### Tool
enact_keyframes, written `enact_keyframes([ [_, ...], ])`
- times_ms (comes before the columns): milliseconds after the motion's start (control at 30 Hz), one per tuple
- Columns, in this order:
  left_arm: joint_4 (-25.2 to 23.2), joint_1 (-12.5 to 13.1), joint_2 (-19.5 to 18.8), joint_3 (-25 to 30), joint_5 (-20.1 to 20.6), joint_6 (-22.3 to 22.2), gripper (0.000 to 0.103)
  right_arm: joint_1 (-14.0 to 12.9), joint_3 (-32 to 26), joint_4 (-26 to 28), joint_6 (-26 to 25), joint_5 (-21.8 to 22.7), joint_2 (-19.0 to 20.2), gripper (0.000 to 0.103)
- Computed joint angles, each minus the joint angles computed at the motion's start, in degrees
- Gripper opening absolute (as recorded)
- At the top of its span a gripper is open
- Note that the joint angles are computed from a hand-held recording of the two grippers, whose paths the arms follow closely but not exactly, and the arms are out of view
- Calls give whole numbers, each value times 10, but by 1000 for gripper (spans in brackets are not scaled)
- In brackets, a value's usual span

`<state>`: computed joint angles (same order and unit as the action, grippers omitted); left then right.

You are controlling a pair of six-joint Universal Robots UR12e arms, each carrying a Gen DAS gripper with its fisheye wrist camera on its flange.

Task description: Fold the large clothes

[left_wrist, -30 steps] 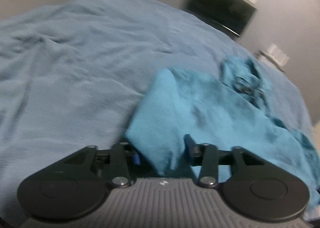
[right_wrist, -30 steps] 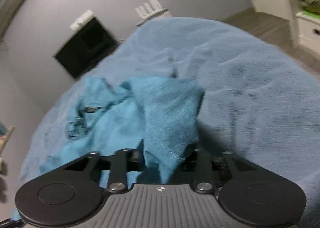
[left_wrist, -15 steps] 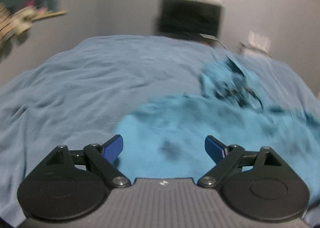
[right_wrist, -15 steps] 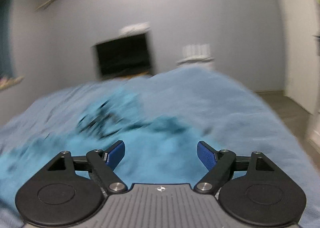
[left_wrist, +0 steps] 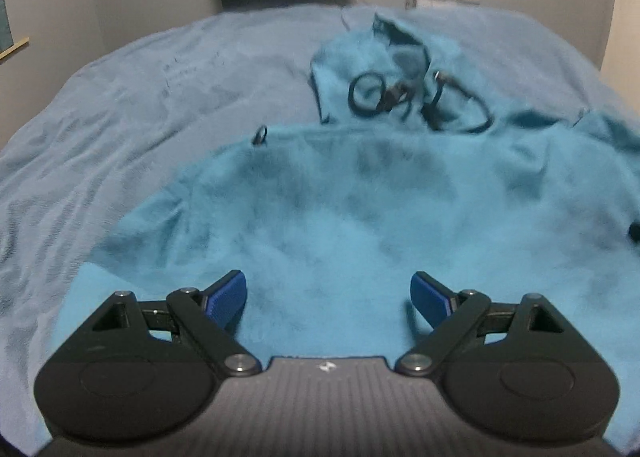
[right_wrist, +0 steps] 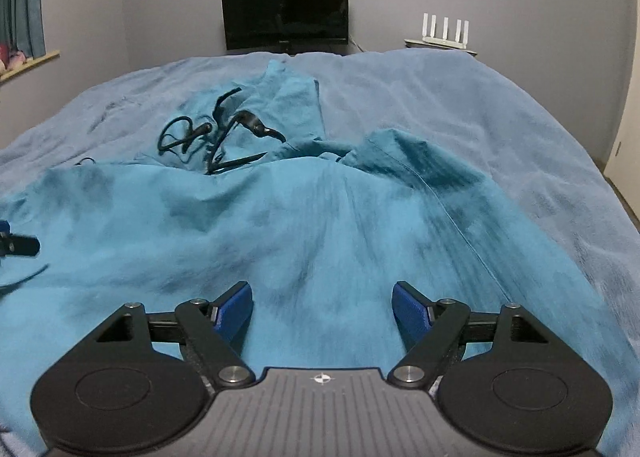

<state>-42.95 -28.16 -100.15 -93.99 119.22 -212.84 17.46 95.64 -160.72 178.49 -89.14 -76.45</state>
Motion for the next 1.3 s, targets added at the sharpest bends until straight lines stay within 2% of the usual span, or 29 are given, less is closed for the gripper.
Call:
enact_keyframes([
  [133,-17,23,-5,4,-42,-8,89,4,-37,23,-1,-10,26,79],
  [233,-5,30,-12,8,-25,16,89,4,-74,66,-6,-4,46,78],
  [333,12,46,-16,6,-33,1,90,5,-100,59,-11,-3,67,79],
  [433,66,59,-18,-7,-43,-3,90,4,-121,60,-8,2,86,79],
  [567,96,63,-29,-9,-10,24,96,5,-148,67,-11,0,108,78],
  [733,119,72,-29,-20,-29,17,101,-1,-181,10,-26,62,127,76],
  [867,98,61,-39,-8,2,33,102,0,-278,44,-27,67,185,74],
  [1067,113,56,-47,-12,17,21,102,-6,-449,73,75,69,294,73],
  [1200,114,55,-54,-12,22,28,103,-8,-559,123,142,77,363,74],
  [1300,121,56,-58,-15,19,31,103,-7,-625,171,165,84,403,75],
])
